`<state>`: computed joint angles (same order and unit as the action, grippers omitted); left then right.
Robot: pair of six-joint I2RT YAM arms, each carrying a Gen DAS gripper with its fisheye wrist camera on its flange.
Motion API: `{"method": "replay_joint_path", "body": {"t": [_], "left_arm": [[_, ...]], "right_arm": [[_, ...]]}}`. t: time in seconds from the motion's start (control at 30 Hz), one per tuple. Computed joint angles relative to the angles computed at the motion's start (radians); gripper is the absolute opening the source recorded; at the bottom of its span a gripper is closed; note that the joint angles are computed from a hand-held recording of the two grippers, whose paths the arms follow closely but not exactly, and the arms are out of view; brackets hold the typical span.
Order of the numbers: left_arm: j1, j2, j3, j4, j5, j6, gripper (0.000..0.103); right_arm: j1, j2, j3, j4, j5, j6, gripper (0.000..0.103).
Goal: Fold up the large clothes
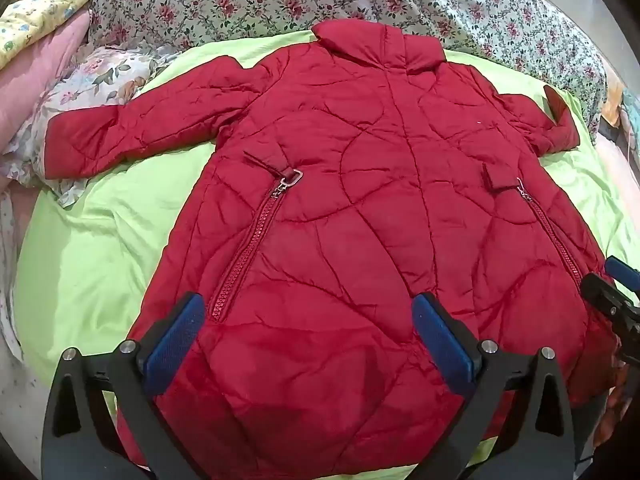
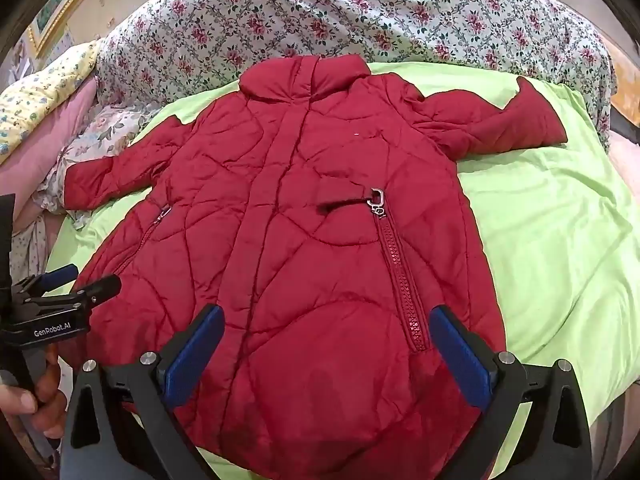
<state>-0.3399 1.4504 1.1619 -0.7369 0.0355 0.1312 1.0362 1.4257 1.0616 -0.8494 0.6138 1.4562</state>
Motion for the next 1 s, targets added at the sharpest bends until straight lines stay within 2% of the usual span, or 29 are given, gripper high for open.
{"method": "replay_joint_path", "body": {"t": [1.0], "left_arm": [[0.003,0.012,0.008,0.008,0.005,0.002,0.103]], "right_arm": [[-0.008,-0.021,-0.027,0.042,0.010,-0.024,0.103]]}}
